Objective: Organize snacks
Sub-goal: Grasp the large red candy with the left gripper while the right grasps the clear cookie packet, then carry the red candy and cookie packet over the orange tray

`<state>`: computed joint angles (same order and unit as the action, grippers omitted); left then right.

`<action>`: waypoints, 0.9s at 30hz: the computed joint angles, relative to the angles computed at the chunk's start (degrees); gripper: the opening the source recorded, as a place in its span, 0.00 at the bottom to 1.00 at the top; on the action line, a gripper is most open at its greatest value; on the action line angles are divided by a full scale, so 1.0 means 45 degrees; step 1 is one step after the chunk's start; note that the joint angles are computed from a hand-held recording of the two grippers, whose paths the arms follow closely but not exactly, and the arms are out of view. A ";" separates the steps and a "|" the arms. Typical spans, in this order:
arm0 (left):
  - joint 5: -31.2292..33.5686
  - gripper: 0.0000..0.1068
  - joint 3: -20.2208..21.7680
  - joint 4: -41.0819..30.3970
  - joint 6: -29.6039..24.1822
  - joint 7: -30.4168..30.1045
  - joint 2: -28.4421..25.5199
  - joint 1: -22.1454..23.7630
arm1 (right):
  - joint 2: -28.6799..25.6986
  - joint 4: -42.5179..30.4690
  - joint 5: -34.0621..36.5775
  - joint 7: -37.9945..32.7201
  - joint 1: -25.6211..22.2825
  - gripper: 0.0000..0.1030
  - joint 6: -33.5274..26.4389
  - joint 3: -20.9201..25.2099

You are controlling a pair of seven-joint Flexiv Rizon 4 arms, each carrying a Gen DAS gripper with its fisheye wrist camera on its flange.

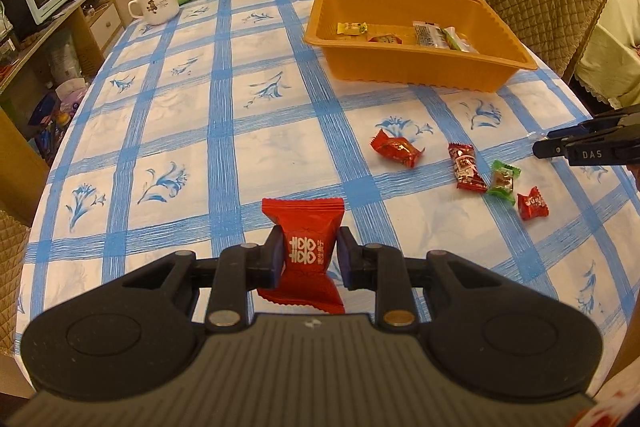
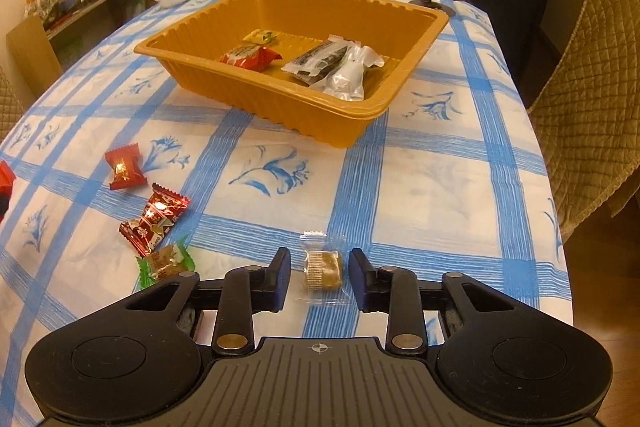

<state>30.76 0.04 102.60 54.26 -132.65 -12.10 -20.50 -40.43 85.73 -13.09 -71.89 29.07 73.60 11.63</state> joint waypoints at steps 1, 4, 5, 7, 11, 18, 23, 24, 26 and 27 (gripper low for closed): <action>0.0008 0.23 0.0004 -0.0011 -0.0009 -0.0006 0.0002 0.0003 | -0.0012 -0.0010 -0.0030 -0.0018 0.0023 0.28 -0.0033 -0.0017; 0.0027 0.23 0.0005 -0.0042 0.0015 0.0006 -0.0011 0.0017 | -0.0002 0.0049 -0.0155 0.0023 0.0139 0.26 -0.0006 -0.0171; 0.0035 0.23 -0.0001 -0.0062 0.0009 0.0013 -0.0026 0.0011 | 0.0001 0.0062 -0.0171 0.0052 0.0152 0.24 0.0006 -0.0192; 0.0006 0.23 -0.0010 -0.0101 0.0037 0.0094 -0.0059 0.0026 | 0.0031 0.0109 -0.0238 0.0116 0.0189 0.20 0.0018 -0.0268; -0.0027 0.23 0.0001 -0.0184 0.0142 0.0231 -0.0112 0.0032 | 0.0138 0.0190 -0.0122 0.0095 0.0046 0.20 -0.0006 -0.0111; -0.0189 0.23 0.0052 -0.0466 0.0437 0.0638 -0.0208 0.0114 | 0.0624 0.0274 0.0475 0.0168 -0.0352 0.20 -0.0068 0.0374; -0.0229 0.23 0.0115 -0.0880 0.0656 0.0918 -0.0376 0.0114 | 0.0969 0.0189 0.0931 -0.0056 -0.0620 0.20 -0.0125 0.0719; -0.0277 0.23 0.0120 -0.0988 0.0726 0.1027 -0.0440 0.0136 | 0.1029 0.0167 0.1029 -0.0092 -0.0659 0.20 -0.0128 0.0774; -0.0336 0.23 0.0148 -0.1226 0.0820 0.1212 -0.0583 0.0132 | 0.1096 0.0072 0.1210 -0.0168 -0.0723 0.20 -0.0148 0.0869; -0.0334 0.23 0.0176 -0.1362 0.0876 0.1315 -0.0666 0.0126 | 0.1123 0.0020 0.1306 -0.0204 -0.0757 0.20 -0.0151 0.0914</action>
<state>29.26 0.83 96.47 58.20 -126.73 -15.10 -19.94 -35.38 85.82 -7.22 -72.80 25.66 72.92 15.74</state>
